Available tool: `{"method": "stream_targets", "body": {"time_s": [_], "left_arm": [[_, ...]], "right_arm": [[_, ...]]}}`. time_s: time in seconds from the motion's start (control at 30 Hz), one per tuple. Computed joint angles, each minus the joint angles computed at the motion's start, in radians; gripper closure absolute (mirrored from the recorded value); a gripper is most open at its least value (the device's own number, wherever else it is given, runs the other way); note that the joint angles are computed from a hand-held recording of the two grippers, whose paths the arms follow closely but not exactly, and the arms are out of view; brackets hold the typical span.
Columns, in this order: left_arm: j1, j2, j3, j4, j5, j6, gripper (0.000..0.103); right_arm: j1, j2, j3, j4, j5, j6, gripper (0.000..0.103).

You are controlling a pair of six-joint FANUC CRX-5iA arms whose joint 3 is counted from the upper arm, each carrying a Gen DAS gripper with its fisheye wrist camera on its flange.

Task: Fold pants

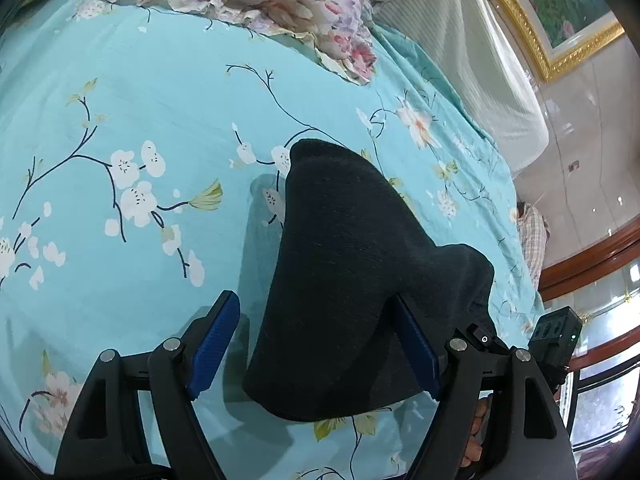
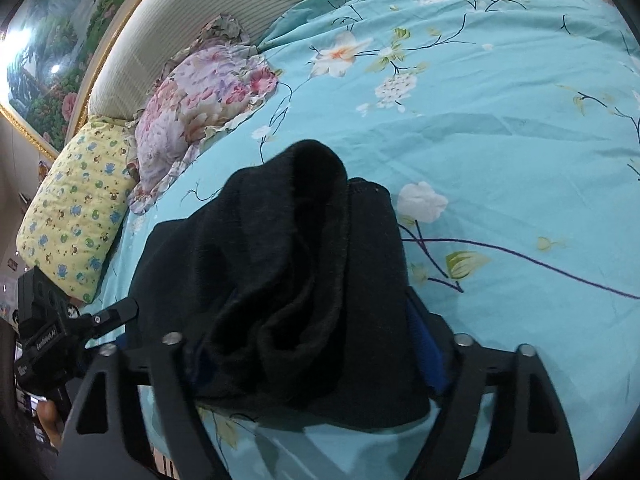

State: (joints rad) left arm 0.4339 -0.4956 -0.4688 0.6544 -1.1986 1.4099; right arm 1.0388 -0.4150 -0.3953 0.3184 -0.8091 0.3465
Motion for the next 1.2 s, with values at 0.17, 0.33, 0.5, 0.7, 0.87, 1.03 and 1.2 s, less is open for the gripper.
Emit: {"method": "stream_targets", "body": {"time_s": [0.17, 0.33, 0.5, 0.7, 0.87, 1.03, 1.2], "left_arm": [[-0.023, 0.026, 0.013, -0.01, 0.005, 0.006, 0.024], [-0.054, 0.059, 0.031, -0.029, 0.022, 0.012, 0.023], [-0.088, 0.094, 0.039, -0.055, 0.049, 0.014, 0.024], [-0.105, 0.099, 0.034, -0.035, 0.065, -0.024, 0.049], [-0.116, 0.078, 0.045, -0.057, 0.071, -0.02, 0.062], [-0.105, 0.053, 0.05, -0.053, 0.062, -0.019, 0.065], [-0.075, 0.019, 0.052, -0.045, 0.053, -0.027, 0.066]], "right_arm": [[-0.014, -0.023, -0.018, -0.032, 0.027, 0.041, 0.04], [-0.042, -0.053, -0.044, -0.088, 0.081, 0.069, 0.045], [-0.059, -0.073, -0.062, -0.125, 0.123, 0.084, 0.048], [-0.067, -0.082, -0.068, -0.144, 0.143, 0.091, 0.049], [-0.056, -0.088, -0.075, -0.125, 0.154, 0.073, 0.053], [-0.039, -0.095, -0.079, -0.089, 0.155, 0.041, 0.055], [-0.024, -0.092, -0.061, -0.06, 0.153, 0.037, 0.057]]}}
